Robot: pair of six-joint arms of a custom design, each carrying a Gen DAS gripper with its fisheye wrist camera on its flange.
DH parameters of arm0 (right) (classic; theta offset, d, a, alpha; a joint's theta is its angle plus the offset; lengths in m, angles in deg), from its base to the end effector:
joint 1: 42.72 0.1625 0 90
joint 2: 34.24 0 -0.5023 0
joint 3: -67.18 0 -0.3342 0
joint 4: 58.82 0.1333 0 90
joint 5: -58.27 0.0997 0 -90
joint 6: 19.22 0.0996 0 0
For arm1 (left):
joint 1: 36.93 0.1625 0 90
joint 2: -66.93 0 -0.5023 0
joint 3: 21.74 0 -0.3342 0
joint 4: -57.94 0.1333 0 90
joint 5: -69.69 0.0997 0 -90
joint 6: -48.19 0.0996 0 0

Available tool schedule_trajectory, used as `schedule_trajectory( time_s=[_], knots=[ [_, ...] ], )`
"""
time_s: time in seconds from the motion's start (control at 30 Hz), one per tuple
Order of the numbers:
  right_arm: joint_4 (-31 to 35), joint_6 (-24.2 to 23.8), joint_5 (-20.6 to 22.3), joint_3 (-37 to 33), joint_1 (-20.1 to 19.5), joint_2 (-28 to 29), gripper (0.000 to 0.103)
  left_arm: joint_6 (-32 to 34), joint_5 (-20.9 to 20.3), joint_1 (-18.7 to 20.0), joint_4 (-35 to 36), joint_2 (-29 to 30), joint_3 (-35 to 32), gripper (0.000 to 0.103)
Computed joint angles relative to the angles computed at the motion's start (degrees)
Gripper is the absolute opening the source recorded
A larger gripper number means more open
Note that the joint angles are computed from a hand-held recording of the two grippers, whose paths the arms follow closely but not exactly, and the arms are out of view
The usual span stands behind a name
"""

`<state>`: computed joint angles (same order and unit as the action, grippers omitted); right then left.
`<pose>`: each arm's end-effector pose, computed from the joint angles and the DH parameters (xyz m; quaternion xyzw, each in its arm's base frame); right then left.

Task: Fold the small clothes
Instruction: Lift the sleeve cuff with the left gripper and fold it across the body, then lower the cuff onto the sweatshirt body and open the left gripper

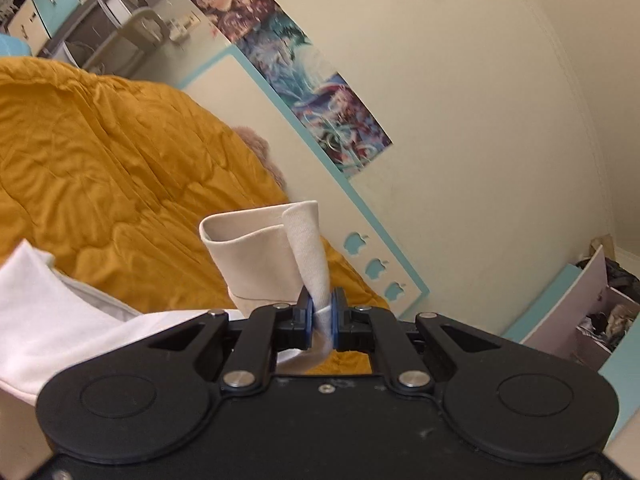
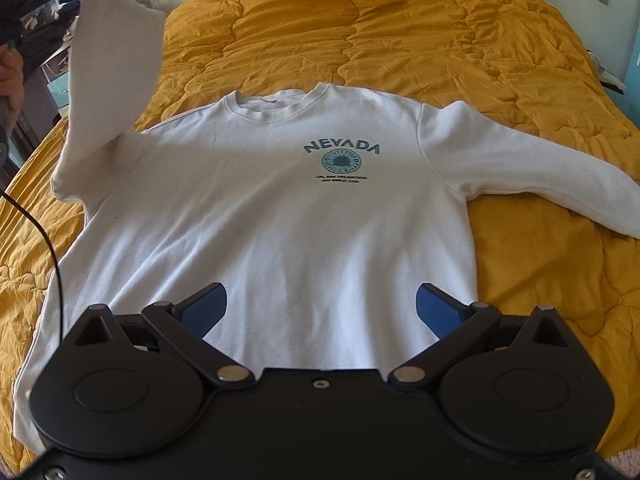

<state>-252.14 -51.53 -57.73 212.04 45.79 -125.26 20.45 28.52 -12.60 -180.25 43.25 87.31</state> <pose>0.0813 -0.3233 0.4125 0.1444 -0.8781 0.3308 0.3140 -0.4526 -0.4332 0.0899 -0.0488 -0.8050 0.5822 0.1035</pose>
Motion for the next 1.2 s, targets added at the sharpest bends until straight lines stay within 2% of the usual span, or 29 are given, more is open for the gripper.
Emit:
schedule_trajectory(
  time_s=[0.1, 0.13, 0.17, 0.2, 0.27, 0.33, 0.4, 0.5, 0.6, 0.67, 0.73, 0.8, 0.87, 0.97, 1.03, 1.2],
  knots=[
    [0.88, -0.16, 0.61, -1.05, -2.11, -1.12, 0.102, -3.53, -6.49, 1.61, 5.89, 5.01, -5.93, 0.009],
    [0.88, -0.29, 0.58, -1.35, -2.78, -1.41, 0.102, -5.14, -7.71, 1.98, 9.89, 6.14, -7.53, 0.015],
    [1.13, -0.37, 0.49, -1.82, -3.39, -1.67, 0.102, -6.71, -8.49, 2.20, 13.84, 7.20, -9.04, 0.029],
    [1.42, -0.41, 0.44, -2.30, -3.98, -1.96, 0.102, -7.94, -9.70, 2.28, 16.44, 8.31, -10.25, 0.032],
    [2.05, -0.73, 1.22, -3.25, -5.61, -3.02, 0.102, -9.61, -12.38, 2.41, 17.93, 9.74, -10.92, 0.033],
    [3.30, -0.62, 3.66, -4.55, -7.71, -4.03, 0.103, -10.05, -12.09, 1.72, 16.06, 9.65, -8.50, 0.035],
    [6.12, -0.03, 8.53, -6.36, -10.43, -5.21, 0.102, -9.92, -10.39, 1.76, 16.43, 7.46, -5.16, 0.038],
    [8.74, 1.34, 19.27, -9.03, -15.16, -5.47, 0.101, -10.86, -2.10, 1.98, 17.80, 1.55, 3.26, 0.039],
    [14.37, 6.60, 29.58, -12.96, -19.08, -3.57, 0.094, -22.00, 4.99, 1.04, 18.28, -2.20, 12.81, 0.039],
    [17.28, 11.69, 32.63, -15.68, -20.27, -0.90, 0.090, -31.52, 8.10, 0.41, 18.52, -3.74, 19.04, 0.039],
    [18.82, 16.70, 36.29, -17.29, -21.65, 1.74, 0.082, -39.44, 9.54, -0.15, 16.71, -3.77, 23.99, 0.039],
    [18.28, 21.57, 39.07, -17.84, -22.70, 4.16, 0.080, -44.97, 9.58, -0.45, 12.97, -2.77, 27.44, 0.039],
    [15.87, 26.69, 38.38, -18.16, -22.55, 6.88, 0.075, -47.64, 9.40, -0.50, 9.67, -1.63, 29.06, 0.039],
    [13.18, 31.15, 35.73, -19.19, -21.50, 10.30, 0.069, -46.93, 8.55, 0.10, 6.18, -0.40, 29.37, 0.039],
    [12.22, 32.87, 38.53, -19.79, -22.16, 11.91, 0.069, -45.76, 8.11, 0.43, 4.37, 0.23, 29.01, 0.039],
    [10.52, 35.06, 34.15, -21.52, -20.05, 14.92, 0.069, -45.86, 8.19, 1.45, 4.43, 0.63, 27.64, 0.039]
  ],
)
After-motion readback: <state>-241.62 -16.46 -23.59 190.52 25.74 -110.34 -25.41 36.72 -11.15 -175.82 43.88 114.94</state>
